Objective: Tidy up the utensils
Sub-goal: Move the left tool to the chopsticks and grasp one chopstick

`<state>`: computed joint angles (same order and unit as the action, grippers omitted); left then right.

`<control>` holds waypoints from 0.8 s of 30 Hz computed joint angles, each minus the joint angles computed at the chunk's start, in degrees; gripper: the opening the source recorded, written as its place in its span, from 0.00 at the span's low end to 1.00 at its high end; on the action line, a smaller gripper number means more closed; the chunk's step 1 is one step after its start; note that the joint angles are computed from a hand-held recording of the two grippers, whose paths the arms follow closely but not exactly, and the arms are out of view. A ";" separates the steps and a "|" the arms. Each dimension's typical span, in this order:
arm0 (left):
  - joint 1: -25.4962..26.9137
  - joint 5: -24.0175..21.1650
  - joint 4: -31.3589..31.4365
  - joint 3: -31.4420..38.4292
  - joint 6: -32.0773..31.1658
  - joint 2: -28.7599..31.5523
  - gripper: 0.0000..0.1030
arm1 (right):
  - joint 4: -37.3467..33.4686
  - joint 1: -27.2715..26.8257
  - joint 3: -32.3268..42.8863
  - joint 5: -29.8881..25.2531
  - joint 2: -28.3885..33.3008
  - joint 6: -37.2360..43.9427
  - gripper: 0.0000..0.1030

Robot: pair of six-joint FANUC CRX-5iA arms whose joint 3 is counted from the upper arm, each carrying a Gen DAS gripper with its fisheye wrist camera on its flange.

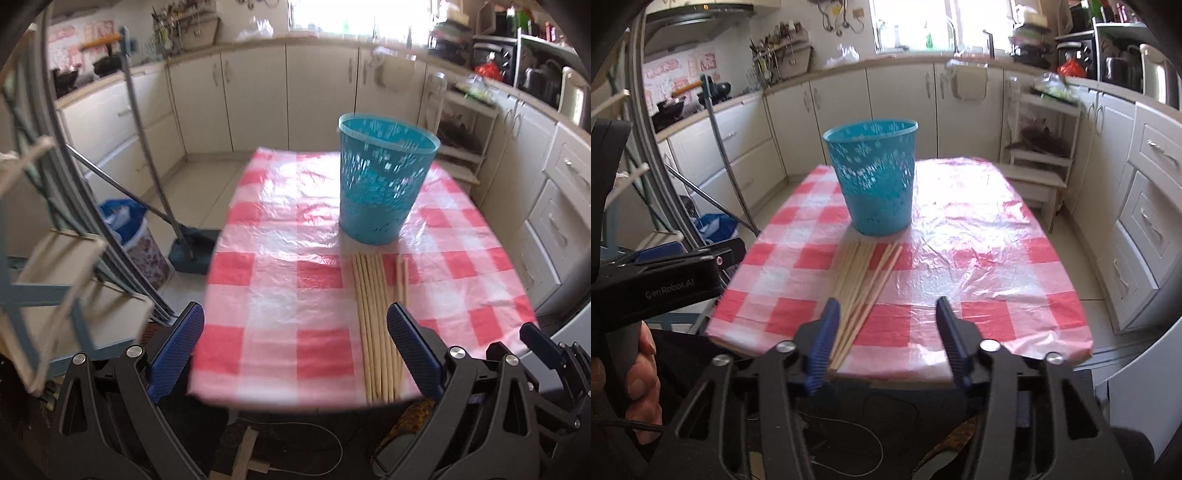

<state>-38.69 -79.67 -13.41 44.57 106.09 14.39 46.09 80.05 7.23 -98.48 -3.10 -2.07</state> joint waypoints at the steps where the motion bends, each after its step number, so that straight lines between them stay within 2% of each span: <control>1: 0.51 -0.44 1.06 1.74 -0.08 2.53 0.92 | -0.86 -1.08 -0.39 0.91 -0.23 0.53 0.43; 4: 0.51 -1.17 1.03 5.39 -0.27 7.21 0.91 | -3.01 -5.07 -1.38 3.59 -0.13 3.65 0.40; 6: 0.55 -2.05 0.85 8.17 -0.83 10.39 0.85 | -3.12 -6.31 -1.99 4.37 0.12 4.10 0.40; 8: 1.17 -3.69 2.12 10.89 -1.32 13.69 0.73 | -3.73 -7.50 -2.41 4.92 0.48 5.02 0.40; 9: 1.63 -4.56 3.28 12.43 -1.57 15.52 0.71 | -4.14 -7.86 -2.50 5.19 0.52 5.32 0.40; 16: 2.28 -5.12 6.88 16.74 -3.52 20.12 0.67 | -7.04 -10.78 -3.59 7.09 0.26 5.71 0.40; 19: 2.15 -7.59 6.76 20.01 -4.06 22.40 0.61 | -7.34 -11.01 -3.44 6.92 0.42 5.29 0.40; 22: 3.14 -5.37 9.48 16.91 -4.35 21.42 0.58 | -7.42 -11.21 -3.47 6.96 0.49 5.41 0.40; 24: 3.11 -5.79 9.37 17.76 -4.74 21.93 0.58 | -7.56 -11.51 -3.58 7.08 0.44 5.56 0.40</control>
<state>-35.58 -85.46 -4.04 62.33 101.35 36.32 38.53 68.53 3.65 -91.40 -2.66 3.49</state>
